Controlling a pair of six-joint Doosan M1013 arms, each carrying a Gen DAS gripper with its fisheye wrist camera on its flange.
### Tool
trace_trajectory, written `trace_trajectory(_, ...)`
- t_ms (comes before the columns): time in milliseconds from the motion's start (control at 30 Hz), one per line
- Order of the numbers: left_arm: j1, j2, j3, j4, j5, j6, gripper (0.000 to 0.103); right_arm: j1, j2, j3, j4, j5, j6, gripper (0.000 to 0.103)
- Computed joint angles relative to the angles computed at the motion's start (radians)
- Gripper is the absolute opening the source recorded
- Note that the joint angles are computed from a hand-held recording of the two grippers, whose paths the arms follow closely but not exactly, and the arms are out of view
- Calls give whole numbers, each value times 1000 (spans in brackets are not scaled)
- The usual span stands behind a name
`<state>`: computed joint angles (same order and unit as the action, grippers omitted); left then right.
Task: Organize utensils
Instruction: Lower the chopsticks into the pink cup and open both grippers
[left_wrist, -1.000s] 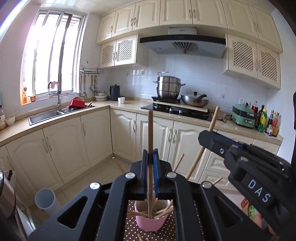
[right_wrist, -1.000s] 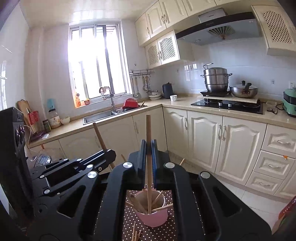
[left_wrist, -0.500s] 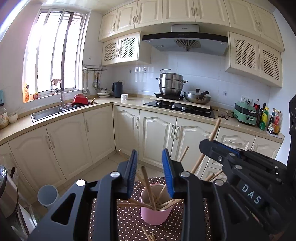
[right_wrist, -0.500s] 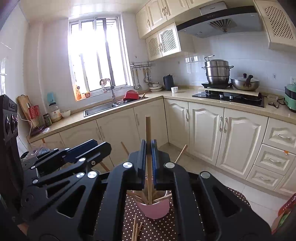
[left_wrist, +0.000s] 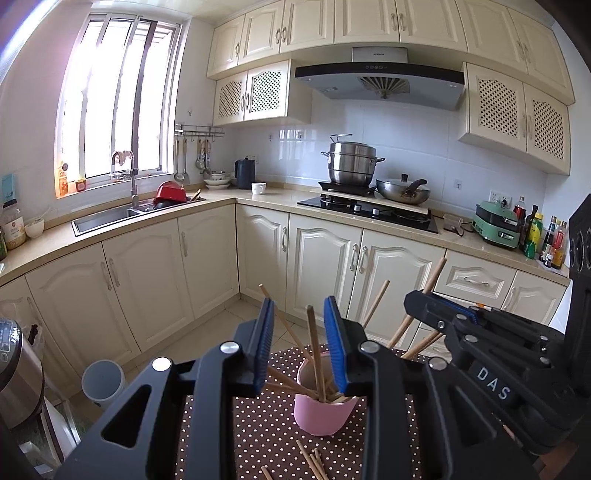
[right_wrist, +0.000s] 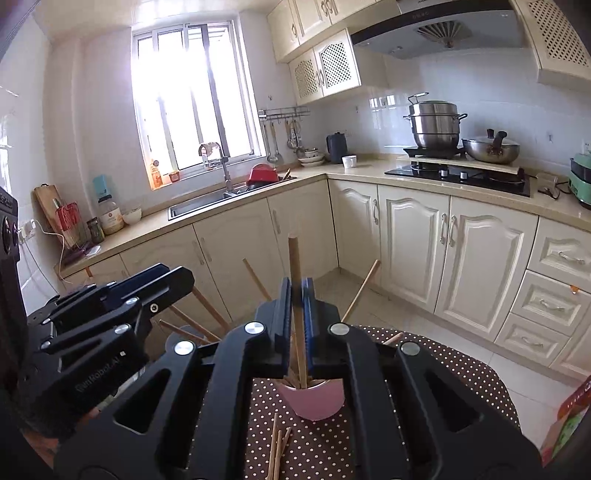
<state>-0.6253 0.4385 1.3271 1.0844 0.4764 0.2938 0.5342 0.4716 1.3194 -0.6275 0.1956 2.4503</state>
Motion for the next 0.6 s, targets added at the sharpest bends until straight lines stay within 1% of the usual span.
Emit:
trace_trajectory(267,1,-15,17,-1,0,-1,28,5,-4,1,-14,22,23,7)
trace_trajectory(467,-2,-27,28,1,4,-8,28,10,-11,8,-83,35,101,7)
trace_trajectory(600,-6,-41,47,20,3,-29,28,13,-20,16,-95,34,112,7)
